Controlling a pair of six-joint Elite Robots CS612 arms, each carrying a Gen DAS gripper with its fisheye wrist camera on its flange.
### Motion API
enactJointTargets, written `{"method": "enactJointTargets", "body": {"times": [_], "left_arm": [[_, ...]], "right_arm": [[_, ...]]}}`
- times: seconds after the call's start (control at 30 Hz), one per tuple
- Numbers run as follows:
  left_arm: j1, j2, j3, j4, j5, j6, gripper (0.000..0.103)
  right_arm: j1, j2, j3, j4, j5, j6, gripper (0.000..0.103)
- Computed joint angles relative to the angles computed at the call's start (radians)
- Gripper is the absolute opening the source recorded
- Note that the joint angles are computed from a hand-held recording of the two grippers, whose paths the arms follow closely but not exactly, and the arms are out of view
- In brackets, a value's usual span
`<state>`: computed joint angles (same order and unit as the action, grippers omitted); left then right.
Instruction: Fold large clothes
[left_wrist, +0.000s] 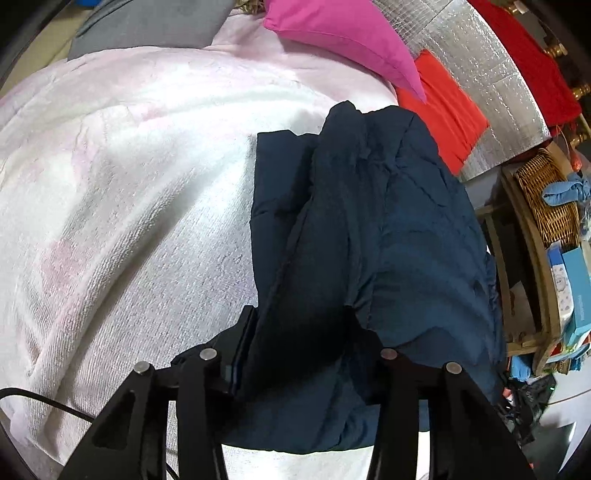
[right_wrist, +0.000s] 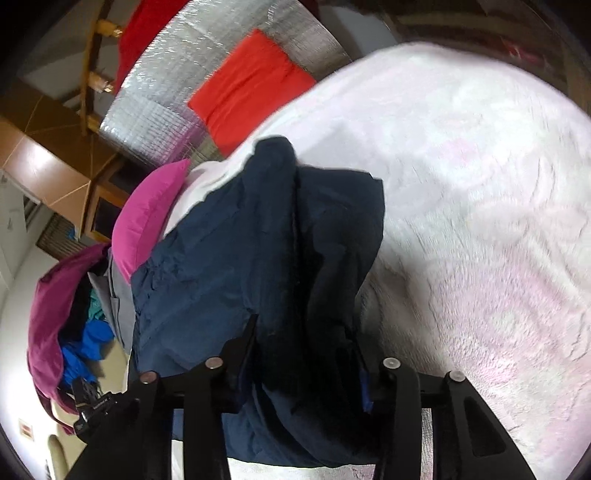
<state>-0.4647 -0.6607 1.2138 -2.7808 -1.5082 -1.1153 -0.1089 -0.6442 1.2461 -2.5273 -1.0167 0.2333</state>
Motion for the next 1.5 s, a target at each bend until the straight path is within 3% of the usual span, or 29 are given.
{"method": "enactJointTargets", "body": {"times": [0.17,0.33,0.4,0.53,0.67,0.73,0.8,0.87,0.93,1.0,1.27,1.5], "left_arm": [[-0.017,0.006,-0.03,0.073,0.061,0.023,0.053],[-0.049,-0.009,-0.038,0.169,0.174,0.045,0.06],[-0.061,-0.017,-0.039,0.205,0.219,0.056,0.062],[-0.083,-0.037,-0.028,0.262,0.303,0.024,0.068],[-0.103,-0.06,-0.002,0.272,0.376,0.006,0.068],[-0.115,-0.067,0.003,0.286,0.427,0.006,0.068],[-0.127,-0.072,0.008,0.295,0.475,0.012,0.069],[-0.136,-0.077,0.015,0.296,0.503,0.019,0.069],[-0.137,-0.075,0.016,0.289,0.516,0.03,0.069],[-0.137,-0.072,0.013,0.29,0.524,0.039,0.069],[-0.14,-0.065,0.002,0.308,0.559,0.054,0.069],[-0.144,-0.052,-0.024,0.34,0.578,0.082,0.069]], "right_arm": [[0.003,0.001,-0.014,0.044,-0.028,-0.011,0.046],[0.0,-0.014,-0.01,0.081,-0.045,0.036,0.058],[-0.003,-0.03,0.006,0.067,-0.049,0.034,0.068],[-0.002,-0.069,0.044,0.039,-0.108,0.003,0.07],[0.009,-0.121,0.114,-0.076,-0.184,-0.074,0.071],[0.016,-0.138,0.142,-0.128,-0.182,-0.145,0.07],[0.03,-0.153,0.166,-0.173,-0.193,-0.218,0.059],[0.04,-0.159,0.174,-0.171,-0.177,-0.272,0.048],[0.053,-0.157,0.171,-0.157,-0.181,-0.297,0.048],[0.061,-0.149,0.165,-0.149,-0.184,-0.306,0.041],[0.068,-0.094,0.113,-0.049,-0.222,-0.235,0.042],[0.066,-0.086,0.108,-0.021,-0.221,-0.228,0.042]]}}
